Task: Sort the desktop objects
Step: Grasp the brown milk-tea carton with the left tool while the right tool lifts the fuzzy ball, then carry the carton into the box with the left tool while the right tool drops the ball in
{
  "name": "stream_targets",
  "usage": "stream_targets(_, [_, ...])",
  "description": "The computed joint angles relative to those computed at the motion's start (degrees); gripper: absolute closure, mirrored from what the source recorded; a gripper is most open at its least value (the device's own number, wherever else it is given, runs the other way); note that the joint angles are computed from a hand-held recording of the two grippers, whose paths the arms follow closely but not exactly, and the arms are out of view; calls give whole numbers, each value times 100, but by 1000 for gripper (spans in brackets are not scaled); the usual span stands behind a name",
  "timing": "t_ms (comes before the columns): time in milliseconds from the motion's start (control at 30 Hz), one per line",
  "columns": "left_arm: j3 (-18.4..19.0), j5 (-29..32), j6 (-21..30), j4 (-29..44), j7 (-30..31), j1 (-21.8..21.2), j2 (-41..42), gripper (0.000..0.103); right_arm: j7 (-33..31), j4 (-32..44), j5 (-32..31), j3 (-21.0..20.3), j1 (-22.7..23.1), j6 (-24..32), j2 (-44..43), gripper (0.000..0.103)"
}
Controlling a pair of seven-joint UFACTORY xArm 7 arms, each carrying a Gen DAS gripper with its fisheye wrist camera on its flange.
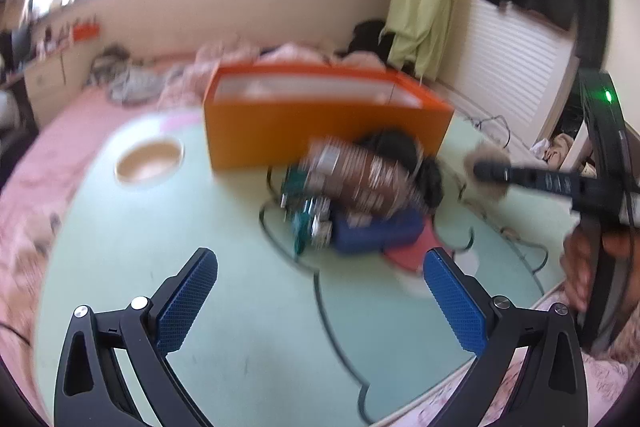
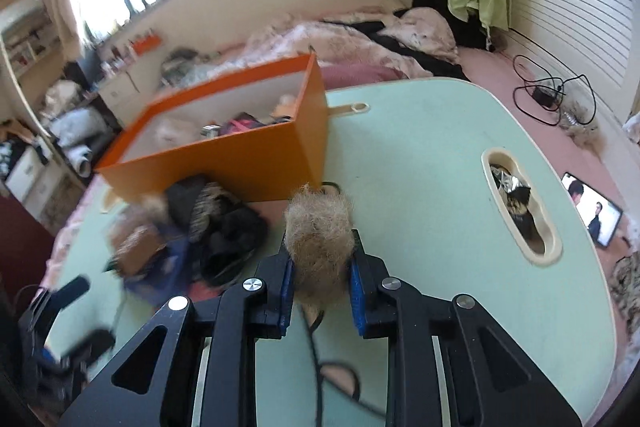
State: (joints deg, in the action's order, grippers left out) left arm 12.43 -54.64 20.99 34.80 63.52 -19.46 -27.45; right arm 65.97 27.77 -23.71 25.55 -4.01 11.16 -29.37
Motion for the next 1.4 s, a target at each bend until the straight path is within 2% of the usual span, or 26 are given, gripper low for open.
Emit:
stream_targets(100, [-109,-58,-335,227,360,-264,131,0,113,-222,69,113,75,-306,-195,79])
stream_targets(167, [-162,84,-266,468,444,-344,370,0,65,-199,78,261,83,-290,-126,79])
stream_targets(333, [-591,708,5,1046,76,-62,1056,1,44,-33,-48,392,70,-149,39,79])
stream_targets(367, [-668,860,96,1168,-68,39,1204,6,75,-54,-44,377,74,-178,34,79])
stream_targets(400, [-722,992,229,1265,-201,145,1324,20,101,-82,-23,353,93,-203,21,79])
stream_targets(467, [-836,1106,309,1358,-386,310,1464,40,109,-133,37,283,153,-248,5,79])
stream_targets(500, [-870,1026,217,1319,-324,330,1437,47,118,-146,61,279,166,-251,-2,79])
stream_targets(733, [-577,-53,349,880,610,224,775,47,73,-110,59,295,179,-160,-50,79])
stream_targets(833, [-445,-262,497,916,745,226,550,47,25,-35,8,319,188,-78,-75,79])
stream_targets(900, [-399,-241,593,1109,690,285,574,47,-179,62,34,117,332,-133,-4,79])
stream_targets(967, [-434,-191,608,1421,561,343,735,47,-390,242,67,-21,408,-186,87,79])
stream_targets(1067, [-597,-62,384,2014,302,436,1202,47,-529,773,-157,146,89,-36,259,79])
stream_targets(1133, [-687,44,443,2506,53,539,1646,47,-529,1225,-376,253,-154,43,544,79])
stream_targets(1200, [-870,330,490,2998,-401,721,2135,47,-571,1618,-489,153,-154,107,934,79])
stream_targets(1267, [-1066,569,320,3336,-726,859,2560,47,-391,2091,-884,201,-304,276,1420,79])
stream_targets(1333, [-1236,828,171,3489,-980,977,2824,47,128,2528,-1657,434,-610,617,1858,78])
stream_targets(1367, [-1307,952,158,3554,-1102,1037,2933,43,286,2628,-1890,440,-638,709,2003,77])
stream_targets(1400, [-1370,1071,188,3605,-1229,1100,3013,31,330,2713,-1992,383,-618,754,2156,76])
